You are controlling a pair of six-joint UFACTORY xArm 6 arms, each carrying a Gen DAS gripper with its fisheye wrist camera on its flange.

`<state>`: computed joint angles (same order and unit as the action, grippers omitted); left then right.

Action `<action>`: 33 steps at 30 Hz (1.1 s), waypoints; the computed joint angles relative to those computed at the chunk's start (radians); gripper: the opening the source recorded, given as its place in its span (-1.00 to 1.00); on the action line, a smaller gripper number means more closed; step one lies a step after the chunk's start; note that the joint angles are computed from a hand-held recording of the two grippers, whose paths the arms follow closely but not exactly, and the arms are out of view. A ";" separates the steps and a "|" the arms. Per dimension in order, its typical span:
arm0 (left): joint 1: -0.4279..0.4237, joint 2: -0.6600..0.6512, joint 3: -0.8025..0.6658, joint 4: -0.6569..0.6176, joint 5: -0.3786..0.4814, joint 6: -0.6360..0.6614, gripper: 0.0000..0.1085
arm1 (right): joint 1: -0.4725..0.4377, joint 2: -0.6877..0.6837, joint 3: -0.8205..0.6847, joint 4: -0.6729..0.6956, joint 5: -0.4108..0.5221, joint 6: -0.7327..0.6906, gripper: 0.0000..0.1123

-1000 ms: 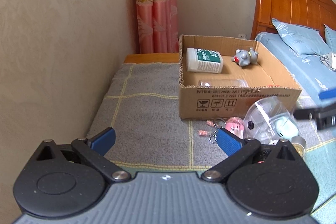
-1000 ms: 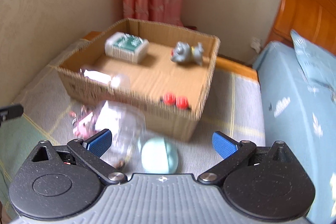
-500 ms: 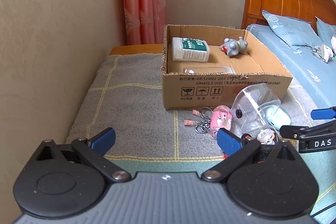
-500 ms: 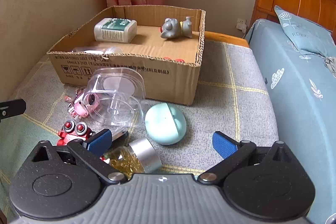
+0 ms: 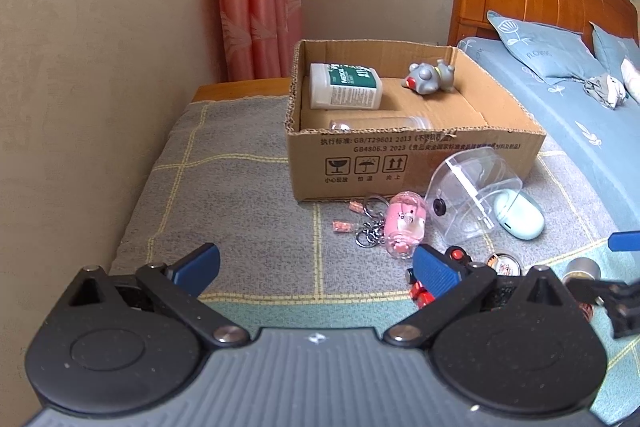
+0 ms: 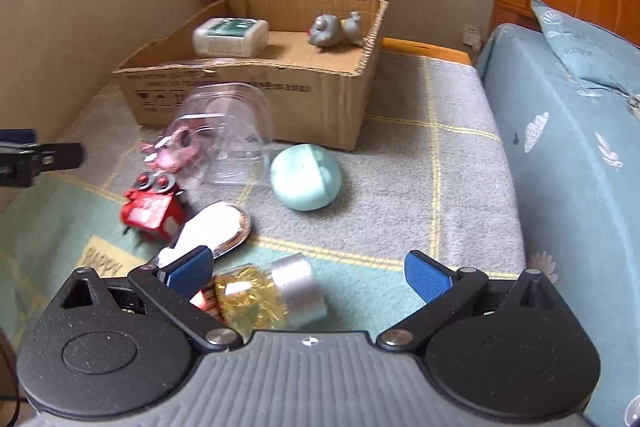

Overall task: Organize rigid objects
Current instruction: 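Grasp the gold capsule bottle with the right gripper while left grasps the red S.L toy block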

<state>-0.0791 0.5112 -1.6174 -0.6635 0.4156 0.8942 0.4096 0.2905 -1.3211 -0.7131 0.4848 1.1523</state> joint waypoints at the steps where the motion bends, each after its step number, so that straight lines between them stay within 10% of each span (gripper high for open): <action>1: -0.001 0.001 0.000 0.003 0.001 -0.001 0.88 | -0.001 -0.012 0.021 0.022 -0.034 -0.030 0.83; 7: -0.011 0.008 -0.004 0.020 0.020 -0.002 0.88 | 0.028 -0.012 0.059 0.118 -0.137 -0.246 0.83; 33: -0.059 0.098 -0.087 0.173 0.126 -0.073 0.89 | 0.033 0.044 0.050 -0.072 -0.124 -0.131 0.83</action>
